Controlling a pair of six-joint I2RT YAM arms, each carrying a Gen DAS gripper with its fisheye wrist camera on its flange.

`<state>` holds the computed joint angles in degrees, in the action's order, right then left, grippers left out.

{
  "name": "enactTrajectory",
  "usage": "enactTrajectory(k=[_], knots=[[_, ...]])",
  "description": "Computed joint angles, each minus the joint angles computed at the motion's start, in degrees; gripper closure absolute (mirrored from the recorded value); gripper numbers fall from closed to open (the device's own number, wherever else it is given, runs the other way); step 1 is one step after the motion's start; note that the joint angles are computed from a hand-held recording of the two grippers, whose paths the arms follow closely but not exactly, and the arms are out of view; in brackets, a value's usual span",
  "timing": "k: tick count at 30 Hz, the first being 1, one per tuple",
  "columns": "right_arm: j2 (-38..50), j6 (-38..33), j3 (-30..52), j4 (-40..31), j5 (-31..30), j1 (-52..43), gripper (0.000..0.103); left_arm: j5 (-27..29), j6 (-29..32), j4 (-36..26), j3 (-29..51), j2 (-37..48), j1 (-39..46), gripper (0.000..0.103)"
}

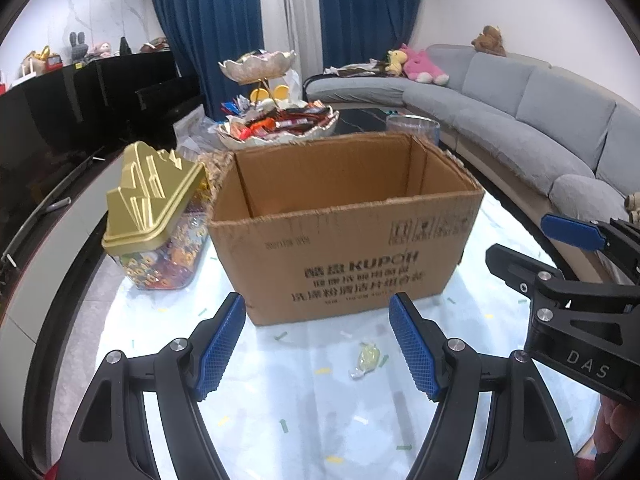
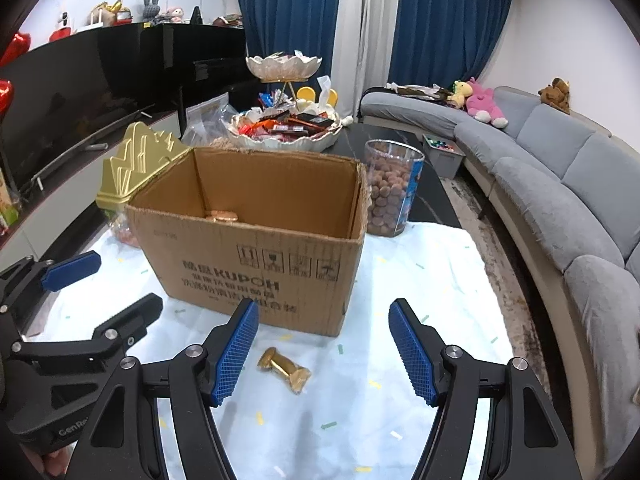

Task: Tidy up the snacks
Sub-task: 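Withdraw both open tools from the box toward the remaining candies, then grasp the pale green candy with the left tool while the right tool grasps the gold candy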

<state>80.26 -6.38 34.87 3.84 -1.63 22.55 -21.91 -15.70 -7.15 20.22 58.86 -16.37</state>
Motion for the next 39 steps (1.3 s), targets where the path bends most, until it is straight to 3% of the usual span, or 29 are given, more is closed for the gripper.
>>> enactTrajectory(k=[23,39], knots=[[12.3,-5.3,-4.3,13.0,-5.5,-2.0,0.035,5.2,1.6,25.2,-7.5,21.9,-0.5,0.031],[24.2,-9.6,-0.2,15.2,-10.9,-2.9,0.047,7.0,2.9,35.5,-5.0,37.0,-1.4,0.046]])
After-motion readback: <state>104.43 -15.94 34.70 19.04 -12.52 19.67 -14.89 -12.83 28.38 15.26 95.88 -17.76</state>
